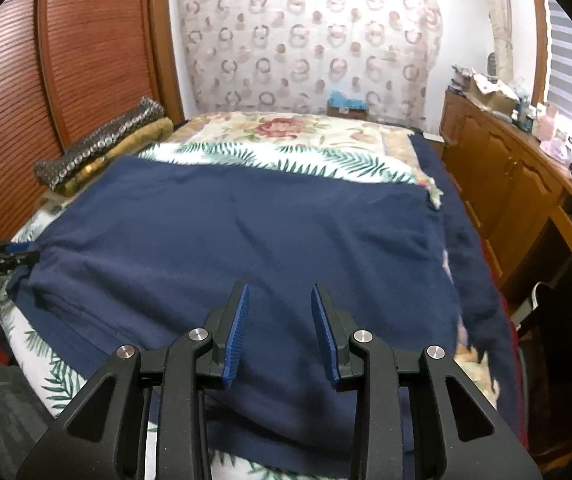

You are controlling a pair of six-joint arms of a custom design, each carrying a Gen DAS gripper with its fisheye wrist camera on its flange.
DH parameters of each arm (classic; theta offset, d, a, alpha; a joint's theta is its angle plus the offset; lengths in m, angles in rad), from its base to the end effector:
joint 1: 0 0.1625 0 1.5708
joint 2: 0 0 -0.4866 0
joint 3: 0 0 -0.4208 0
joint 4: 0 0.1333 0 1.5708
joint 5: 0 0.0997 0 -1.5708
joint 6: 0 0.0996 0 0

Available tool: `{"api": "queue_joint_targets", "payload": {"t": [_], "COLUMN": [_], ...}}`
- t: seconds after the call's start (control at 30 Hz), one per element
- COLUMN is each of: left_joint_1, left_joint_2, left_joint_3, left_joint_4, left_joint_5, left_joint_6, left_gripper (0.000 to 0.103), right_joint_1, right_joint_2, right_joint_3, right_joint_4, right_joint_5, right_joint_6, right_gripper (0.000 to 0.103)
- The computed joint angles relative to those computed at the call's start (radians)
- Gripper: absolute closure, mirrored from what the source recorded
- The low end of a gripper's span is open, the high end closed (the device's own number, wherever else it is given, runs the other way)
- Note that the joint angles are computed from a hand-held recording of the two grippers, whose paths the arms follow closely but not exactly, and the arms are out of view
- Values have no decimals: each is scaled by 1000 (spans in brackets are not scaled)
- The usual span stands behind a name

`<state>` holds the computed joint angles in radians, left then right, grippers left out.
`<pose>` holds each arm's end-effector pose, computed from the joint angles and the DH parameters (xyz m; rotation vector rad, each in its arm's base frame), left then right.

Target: Fold small clothes

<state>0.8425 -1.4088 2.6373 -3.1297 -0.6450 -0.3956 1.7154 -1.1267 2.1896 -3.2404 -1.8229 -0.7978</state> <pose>-0.0631 -0.3906 0.2220 0.1962 2.3494 -0.9562 0.1867 -0.5292 0.2118 1.1027 -2.3946 0.6739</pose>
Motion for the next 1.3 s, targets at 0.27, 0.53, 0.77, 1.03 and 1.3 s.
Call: {"api": "queue_joint_targets", "payload": {"t": [0.27,0.53,0.77,1.03,1.3], "left_joint_1": [-16,-43,-69,-60,-84], "left_joint_2": [41,36,90,241,362], "left_joint_3": [-5,-32,-167,-397,-561], "left_joint_4": [-30,-151,-228,-212,-48], "left_joint_5": [9,-47,-138,-286,-369], "left_joint_6": [81,190,390,565,600], "left_gripper": [91,99,100,100,97], "right_joint_1": [-16,-27,-35,-45,-51], "right_joint_2": [70,69,61,-7,-88], "right_joint_3": [9,6,8,19,34], "right_joint_4": [-53,-46,-57,-45,-60], "right_joint_5": [-49,-48,-22,31,61], "right_joint_6": [-9,18,30,50,34], "right_gripper": [62,61,61,61,61]}}
